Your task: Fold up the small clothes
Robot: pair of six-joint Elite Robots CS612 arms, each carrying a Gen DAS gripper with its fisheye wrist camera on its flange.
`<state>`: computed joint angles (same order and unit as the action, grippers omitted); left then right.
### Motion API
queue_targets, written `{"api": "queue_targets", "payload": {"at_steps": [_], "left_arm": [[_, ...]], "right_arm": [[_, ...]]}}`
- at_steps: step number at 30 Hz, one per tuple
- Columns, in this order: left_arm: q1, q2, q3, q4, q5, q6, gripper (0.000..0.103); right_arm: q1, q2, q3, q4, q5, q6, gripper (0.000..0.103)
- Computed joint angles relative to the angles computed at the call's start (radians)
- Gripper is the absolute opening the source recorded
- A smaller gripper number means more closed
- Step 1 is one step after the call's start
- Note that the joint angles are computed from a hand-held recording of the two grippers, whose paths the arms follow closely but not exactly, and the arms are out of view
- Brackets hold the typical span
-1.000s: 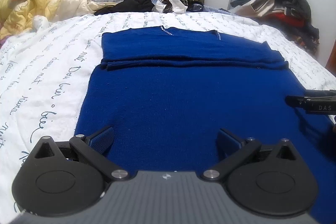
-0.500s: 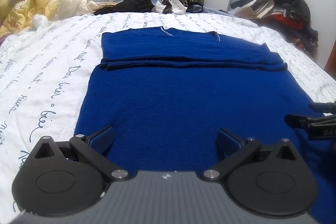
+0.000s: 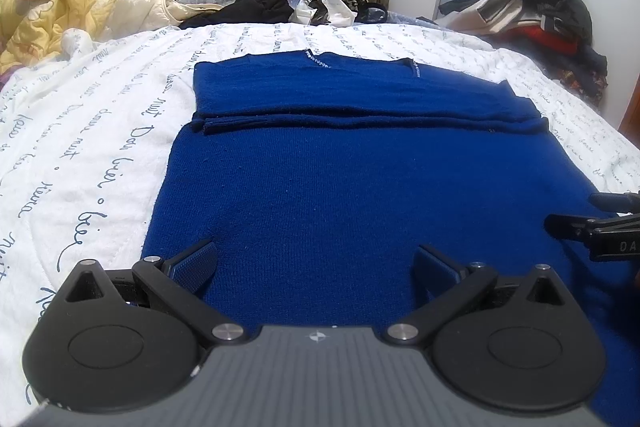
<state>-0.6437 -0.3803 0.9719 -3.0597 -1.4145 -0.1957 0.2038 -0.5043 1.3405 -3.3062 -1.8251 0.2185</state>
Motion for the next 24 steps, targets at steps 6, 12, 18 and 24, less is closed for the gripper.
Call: {"api": "queue_targets", "payload": {"at_steps": [6, 12, 18, 24], "left_arm": [[-0.002, -0.001, 0.000, 0.007, 0.012, 0.008, 0.103], [-0.013, -0.008, 0.006, 0.034, 0.053, 0.037, 0.103], [-0.031, -0.079, 0.128, 0.045, 0.103, -0.024, 0.103], [-0.047, -0.161, 0.314, -0.070, 0.044, 0.012, 0.103]], "right_arm": [[-0.001, -0.001, 0.002, -0.004, 0.004, 0.004, 0.103], [0.003, -0.007, 0.007, 0.013, -0.016, 0.007, 0.103], [0.026, -0.056, 0.113, -0.027, -0.010, -0.024, 0.103], [0.028, -0.067, 0.180, -0.116, -0.004, -0.014, 0.103]]}}
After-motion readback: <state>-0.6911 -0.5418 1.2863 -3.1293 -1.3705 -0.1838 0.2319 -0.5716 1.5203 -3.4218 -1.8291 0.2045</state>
